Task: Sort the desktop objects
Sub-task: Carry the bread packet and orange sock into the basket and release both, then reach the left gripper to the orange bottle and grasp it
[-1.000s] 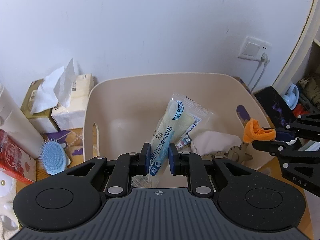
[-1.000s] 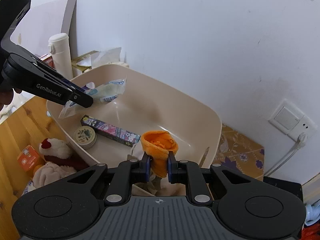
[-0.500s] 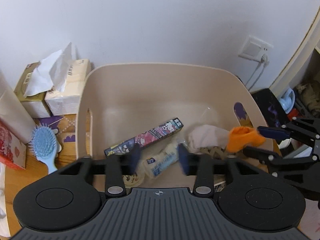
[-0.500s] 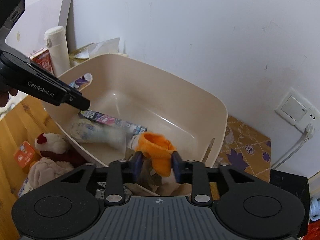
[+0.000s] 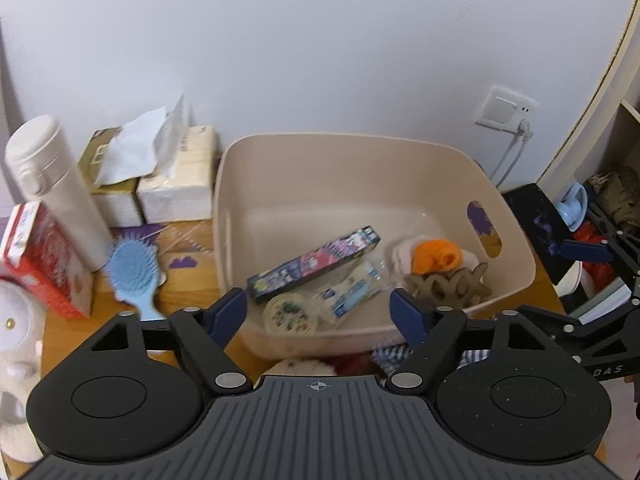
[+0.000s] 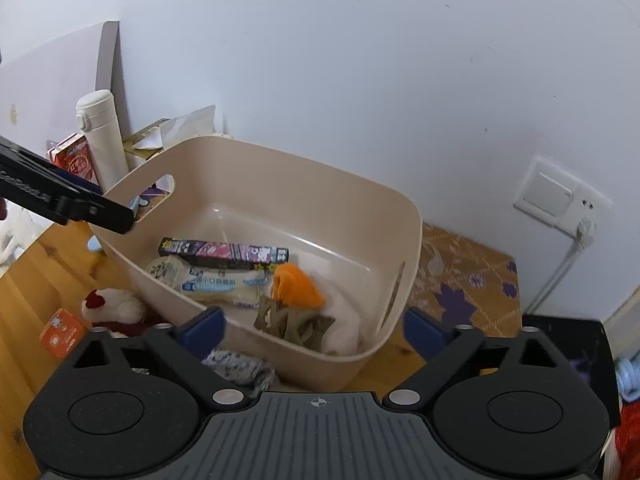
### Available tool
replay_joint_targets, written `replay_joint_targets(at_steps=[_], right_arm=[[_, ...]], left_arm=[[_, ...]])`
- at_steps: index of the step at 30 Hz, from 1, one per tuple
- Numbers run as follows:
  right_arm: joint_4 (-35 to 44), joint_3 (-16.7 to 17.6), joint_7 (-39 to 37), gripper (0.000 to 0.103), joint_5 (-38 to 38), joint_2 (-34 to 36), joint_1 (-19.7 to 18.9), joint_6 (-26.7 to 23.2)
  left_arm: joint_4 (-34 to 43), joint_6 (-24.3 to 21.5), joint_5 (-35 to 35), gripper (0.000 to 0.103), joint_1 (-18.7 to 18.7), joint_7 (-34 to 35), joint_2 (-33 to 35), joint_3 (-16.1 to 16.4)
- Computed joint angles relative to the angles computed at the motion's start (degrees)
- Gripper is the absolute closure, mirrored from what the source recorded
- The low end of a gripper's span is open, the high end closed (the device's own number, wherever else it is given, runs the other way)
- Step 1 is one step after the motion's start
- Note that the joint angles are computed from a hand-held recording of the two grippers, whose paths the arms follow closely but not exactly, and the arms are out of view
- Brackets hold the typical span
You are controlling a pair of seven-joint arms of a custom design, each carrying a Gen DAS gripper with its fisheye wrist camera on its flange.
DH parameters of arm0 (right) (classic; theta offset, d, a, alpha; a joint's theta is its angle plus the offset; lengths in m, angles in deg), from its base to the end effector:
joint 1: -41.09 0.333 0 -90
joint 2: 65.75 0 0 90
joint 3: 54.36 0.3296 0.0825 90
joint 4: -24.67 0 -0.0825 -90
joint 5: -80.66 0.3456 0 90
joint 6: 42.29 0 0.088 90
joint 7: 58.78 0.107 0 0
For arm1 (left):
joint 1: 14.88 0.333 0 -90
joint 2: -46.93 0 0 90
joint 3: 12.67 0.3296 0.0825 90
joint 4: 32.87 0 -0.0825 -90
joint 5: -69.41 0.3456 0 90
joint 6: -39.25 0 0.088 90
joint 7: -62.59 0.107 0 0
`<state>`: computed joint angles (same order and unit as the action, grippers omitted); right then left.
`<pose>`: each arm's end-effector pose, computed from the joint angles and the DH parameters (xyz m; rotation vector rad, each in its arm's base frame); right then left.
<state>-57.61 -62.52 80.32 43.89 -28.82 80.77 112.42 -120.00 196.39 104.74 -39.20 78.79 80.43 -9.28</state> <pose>0.6016 0.4249 0.4099 -1.9767 1.5335 -0.7371 0.6612 -0.2879 0.4171 -2.1733 1.4309 -0.8514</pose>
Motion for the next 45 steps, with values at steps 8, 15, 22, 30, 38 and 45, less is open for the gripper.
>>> replay_joint_targets(at_steps=[8,15,22,30,38,45], right_arm=[[-2.8,1.6,1.0,0.0,1.3,-1.3,0.8,-0.9],[-0.7,3.8,-2.1,0.0,4.3,0.6,0.8,-2.4],[2.7,4.7,-5.7,0.0,7.8,3.3,1.2,-4.4],[5.8,4.4,-8.8,0.0,9.7,5.7,1.8,-6.4],[8.3,4.7,-12.3,0.0,11.6,7.8,1.3,-7.0],[9.7,4.2,-14.3,0.004,12.3,9.1,1.3,-6.6]], left_arm=[[-7.6,-0.6,0.8,0.02,-0.2,-3.7,-3.9,-0.7],[-11.8,-0.8,-1.0,0.02,0.6,-4.5,-5.1,-2.9],[-13.6,-0.9,-5.7,0.02,1.6,-0.8,-4.6,-5.7],[-13.3,-1.2,-12.3,0.02,1.5,0.6,-2.9,-6.8],[-8.6,-5.2,-14.5,0.019,0.3,-0.1,0.2,-5.8],[-5.8,-7.2,-15.5,0.019,0.2,-1.1,2.6,-5.5]])
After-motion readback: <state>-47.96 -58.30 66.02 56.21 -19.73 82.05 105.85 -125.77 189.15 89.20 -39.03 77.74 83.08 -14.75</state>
